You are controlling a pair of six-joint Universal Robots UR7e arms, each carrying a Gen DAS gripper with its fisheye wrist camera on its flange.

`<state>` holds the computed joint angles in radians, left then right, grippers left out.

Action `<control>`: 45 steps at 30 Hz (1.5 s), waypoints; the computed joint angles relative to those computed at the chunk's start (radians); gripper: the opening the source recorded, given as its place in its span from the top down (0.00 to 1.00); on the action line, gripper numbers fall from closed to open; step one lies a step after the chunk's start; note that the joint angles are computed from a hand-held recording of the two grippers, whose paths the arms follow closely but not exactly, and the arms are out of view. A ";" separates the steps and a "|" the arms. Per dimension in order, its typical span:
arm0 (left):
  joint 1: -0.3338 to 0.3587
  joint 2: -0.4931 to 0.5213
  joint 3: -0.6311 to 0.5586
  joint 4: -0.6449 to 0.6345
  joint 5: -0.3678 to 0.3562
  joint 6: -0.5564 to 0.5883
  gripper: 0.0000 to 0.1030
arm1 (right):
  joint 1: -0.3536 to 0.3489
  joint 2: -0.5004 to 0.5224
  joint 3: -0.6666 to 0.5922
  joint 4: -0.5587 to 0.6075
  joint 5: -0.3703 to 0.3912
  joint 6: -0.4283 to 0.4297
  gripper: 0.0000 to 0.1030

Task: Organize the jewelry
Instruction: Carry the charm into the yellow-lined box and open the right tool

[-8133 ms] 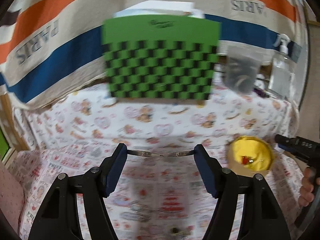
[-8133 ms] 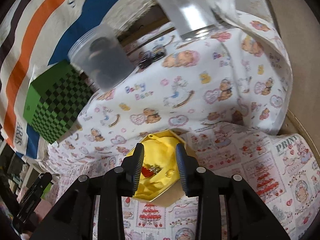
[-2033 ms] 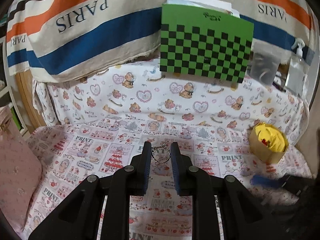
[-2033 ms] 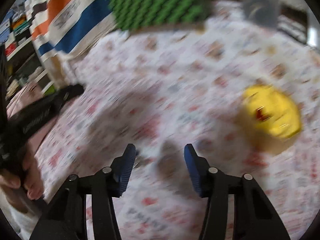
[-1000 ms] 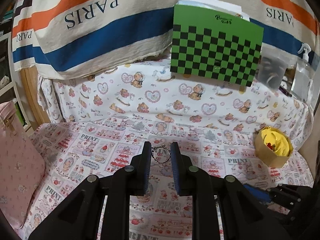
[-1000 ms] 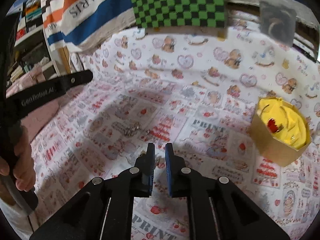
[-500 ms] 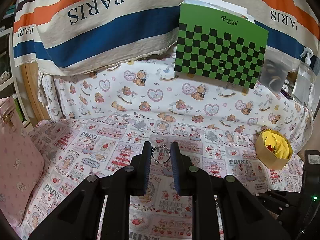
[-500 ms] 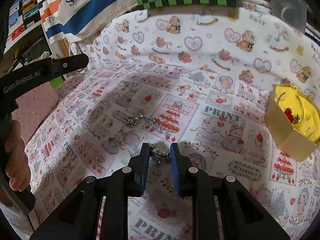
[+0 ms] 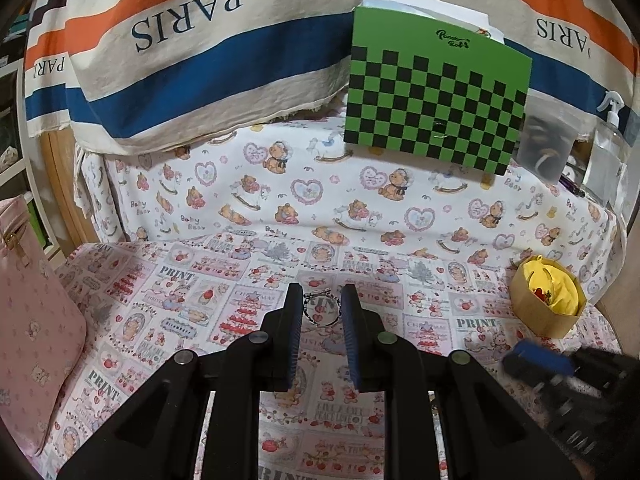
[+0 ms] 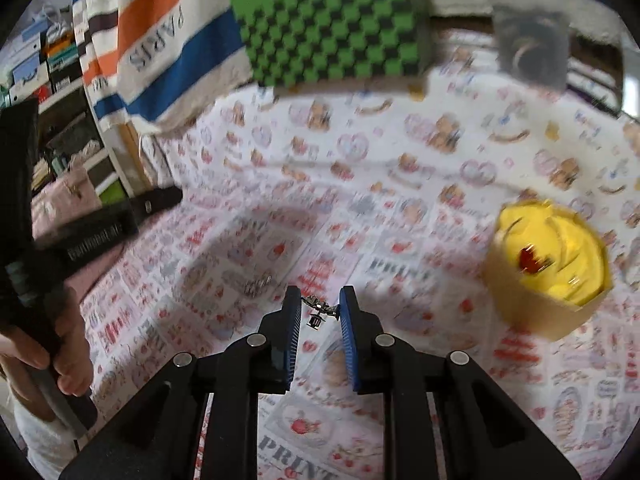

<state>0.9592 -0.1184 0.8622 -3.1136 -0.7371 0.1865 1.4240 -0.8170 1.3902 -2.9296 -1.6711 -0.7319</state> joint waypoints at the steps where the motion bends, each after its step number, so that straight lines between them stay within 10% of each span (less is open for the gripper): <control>1: 0.000 0.001 0.000 -0.005 -0.003 0.004 0.82 | -0.003 -0.007 0.001 -0.010 0.010 0.004 0.80; 11: -0.002 0.023 -0.027 -0.015 -0.004 0.038 0.82 | -0.067 -0.046 -0.083 -0.031 0.098 0.191 0.80; 19: 0.001 0.016 -0.021 -0.004 -0.011 0.020 0.82 | -0.100 0.001 -0.185 -0.061 0.019 0.311 0.79; 38: 0.007 0.005 -0.007 0.021 -0.055 -0.012 0.82 | -0.109 0.016 -0.217 -0.067 -0.014 0.333 0.76; 45: -0.025 0.038 -0.078 0.109 -0.057 -0.012 0.82 | -0.093 -0.027 -0.188 -0.072 -0.033 0.205 0.76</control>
